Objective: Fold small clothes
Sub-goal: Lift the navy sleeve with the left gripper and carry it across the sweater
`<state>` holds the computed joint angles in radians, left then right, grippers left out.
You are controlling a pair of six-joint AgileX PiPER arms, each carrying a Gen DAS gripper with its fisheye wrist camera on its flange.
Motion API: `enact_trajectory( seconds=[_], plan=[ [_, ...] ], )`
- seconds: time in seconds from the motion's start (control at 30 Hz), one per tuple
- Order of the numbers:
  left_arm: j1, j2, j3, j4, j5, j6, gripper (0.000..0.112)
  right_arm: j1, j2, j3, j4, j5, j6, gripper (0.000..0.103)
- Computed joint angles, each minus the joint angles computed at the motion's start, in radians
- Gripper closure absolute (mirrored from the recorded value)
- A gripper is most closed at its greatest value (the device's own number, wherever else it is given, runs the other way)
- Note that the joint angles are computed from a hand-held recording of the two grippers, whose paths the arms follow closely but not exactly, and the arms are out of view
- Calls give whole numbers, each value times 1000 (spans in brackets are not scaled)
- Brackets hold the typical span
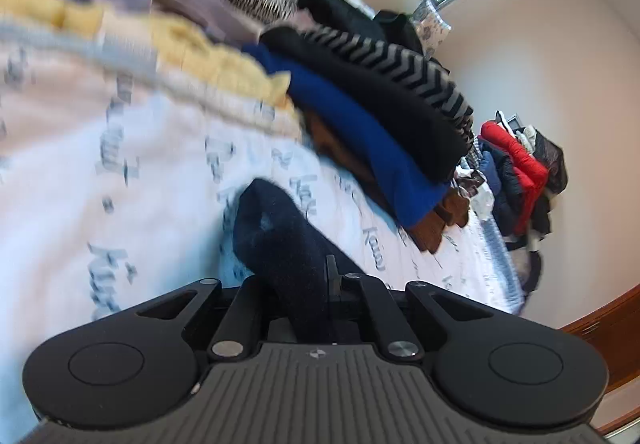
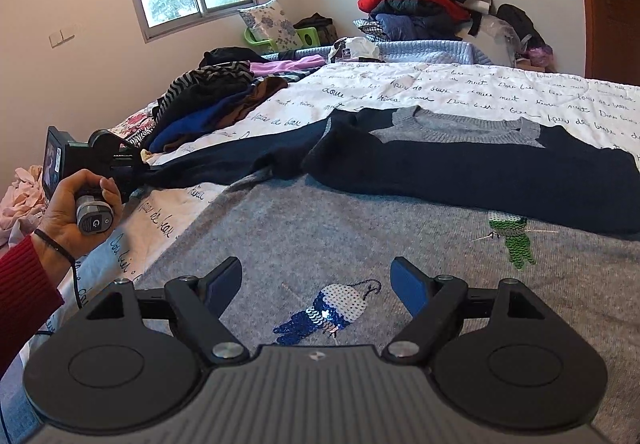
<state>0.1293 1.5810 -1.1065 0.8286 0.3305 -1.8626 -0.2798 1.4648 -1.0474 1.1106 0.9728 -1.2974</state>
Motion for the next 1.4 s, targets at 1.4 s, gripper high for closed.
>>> enact_trajectory(
  seconds=[1.4],
  plan=[
    [-129,111,-186,143,459,285,102,-14,22,-8,-34,10,45,21]
  ],
)
